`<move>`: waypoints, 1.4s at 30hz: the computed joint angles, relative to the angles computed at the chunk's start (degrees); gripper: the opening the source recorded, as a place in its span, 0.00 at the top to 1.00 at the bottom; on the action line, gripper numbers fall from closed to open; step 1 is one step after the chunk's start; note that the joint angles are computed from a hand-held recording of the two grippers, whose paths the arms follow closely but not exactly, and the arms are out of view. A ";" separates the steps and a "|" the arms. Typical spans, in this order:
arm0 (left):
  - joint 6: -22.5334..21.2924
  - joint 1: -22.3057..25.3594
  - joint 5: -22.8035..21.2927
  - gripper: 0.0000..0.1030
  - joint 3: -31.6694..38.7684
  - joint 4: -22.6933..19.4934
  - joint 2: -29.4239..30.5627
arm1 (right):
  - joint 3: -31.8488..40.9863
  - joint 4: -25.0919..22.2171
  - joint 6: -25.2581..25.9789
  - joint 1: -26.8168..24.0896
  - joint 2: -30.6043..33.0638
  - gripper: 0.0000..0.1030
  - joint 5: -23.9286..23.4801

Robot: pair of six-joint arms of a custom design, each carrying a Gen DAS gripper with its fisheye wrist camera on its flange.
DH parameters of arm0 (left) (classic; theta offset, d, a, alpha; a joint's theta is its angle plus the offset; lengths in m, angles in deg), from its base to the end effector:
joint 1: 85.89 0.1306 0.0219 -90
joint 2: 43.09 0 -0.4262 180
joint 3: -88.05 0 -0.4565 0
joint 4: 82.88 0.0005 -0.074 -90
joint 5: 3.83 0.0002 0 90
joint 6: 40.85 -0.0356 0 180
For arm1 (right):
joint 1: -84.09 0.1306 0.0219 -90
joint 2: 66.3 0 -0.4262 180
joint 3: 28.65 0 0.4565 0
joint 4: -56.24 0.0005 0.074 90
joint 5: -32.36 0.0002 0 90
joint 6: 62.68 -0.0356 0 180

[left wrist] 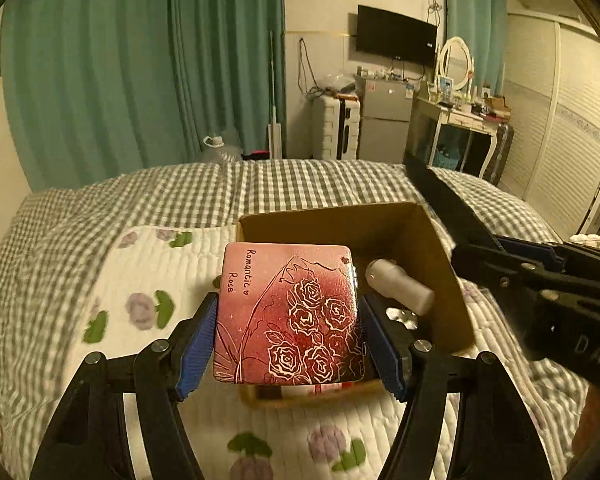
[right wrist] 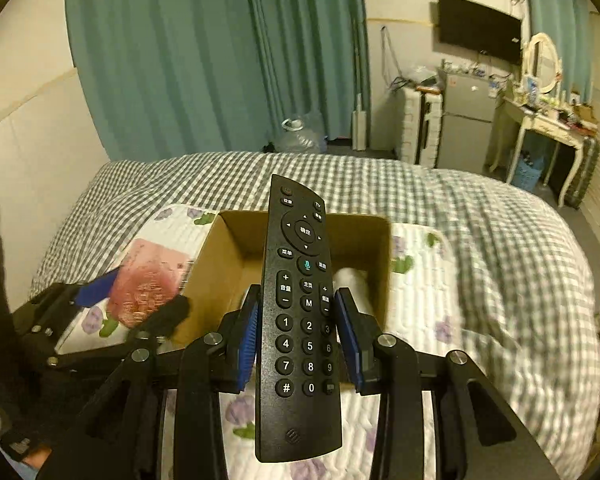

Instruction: Organize rigid objects

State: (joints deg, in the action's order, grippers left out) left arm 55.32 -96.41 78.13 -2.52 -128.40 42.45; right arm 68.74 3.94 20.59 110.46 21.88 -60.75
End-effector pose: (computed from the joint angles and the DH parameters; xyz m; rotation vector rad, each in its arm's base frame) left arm 0.5177 -0.0916 0.5138 0.0147 2.2886 0.0100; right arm 0.4821 0.2406 0.5547 -0.4277 2.3089 0.3513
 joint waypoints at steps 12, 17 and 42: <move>-5.74 0.72 0.53 0.32 2.30 4.06 8.21 | 4.37 1.01 1.77 -1.93 10.56 0.66 -2.63; -5.17 0.86 0.55 0.30 1.82 4.19 8.78 | 3.57 2.33 1.14 -2.57 11.17 0.66 -6.00; -7.66 -6.58 -13.19 0.16 -1.00 5.18 -17.62 | 1.64 -0.87 4.01 1.91 -15.59 0.34 12.22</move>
